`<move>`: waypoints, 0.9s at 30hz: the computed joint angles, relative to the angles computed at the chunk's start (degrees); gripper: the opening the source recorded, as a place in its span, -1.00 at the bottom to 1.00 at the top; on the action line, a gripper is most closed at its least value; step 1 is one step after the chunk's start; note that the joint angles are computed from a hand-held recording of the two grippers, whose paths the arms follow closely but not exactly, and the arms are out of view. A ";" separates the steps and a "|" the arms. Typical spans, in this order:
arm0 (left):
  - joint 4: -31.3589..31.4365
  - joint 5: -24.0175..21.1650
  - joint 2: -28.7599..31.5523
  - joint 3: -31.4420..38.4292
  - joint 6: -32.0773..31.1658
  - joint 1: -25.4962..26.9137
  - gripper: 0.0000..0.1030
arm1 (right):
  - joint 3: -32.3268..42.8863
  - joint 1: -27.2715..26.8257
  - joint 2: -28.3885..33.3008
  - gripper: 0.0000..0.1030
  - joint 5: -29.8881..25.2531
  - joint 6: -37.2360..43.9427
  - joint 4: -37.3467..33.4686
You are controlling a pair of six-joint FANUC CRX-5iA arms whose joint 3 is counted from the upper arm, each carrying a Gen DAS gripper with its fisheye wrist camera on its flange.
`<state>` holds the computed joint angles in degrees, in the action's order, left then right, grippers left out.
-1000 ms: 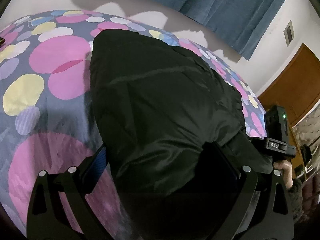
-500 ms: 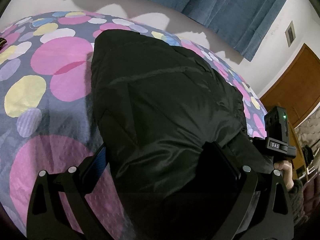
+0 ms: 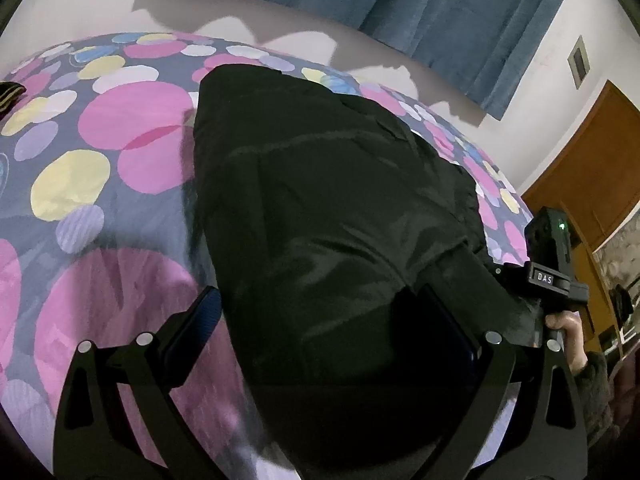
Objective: Fold large clothes
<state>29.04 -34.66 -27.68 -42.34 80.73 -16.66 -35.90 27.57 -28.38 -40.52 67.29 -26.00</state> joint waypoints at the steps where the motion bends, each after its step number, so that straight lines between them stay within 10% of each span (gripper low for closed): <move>1: 0.93 -0.15 -0.31 -0.46 -0.55 0.14 0.90 | -0.40 0.48 -0.59 0.72 0.03 -0.88 0.62; 13: 1.91 0.51 -0.91 -1.71 -0.98 -0.22 0.90 | -5.34 7.51 -8.80 0.72 -0.69 -11.53 10.07; 21: -0.84 0.55 -0.76 -1.03 0.41 -0.56 0.90 | -3.26 1.01 -5.56 0.69 -2.03 -0.52 -1.51; 27: -1.48 0.54 -0.38 -0.62 1.44 -0.71 0.90 | -4.94 3.92 -6.84 0.65 0.29 -4.81 2.25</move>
<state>27.56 -34.12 -28.06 -42.96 82.17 -17.37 -40.84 31.49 -35.23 -40.23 62.49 -23.75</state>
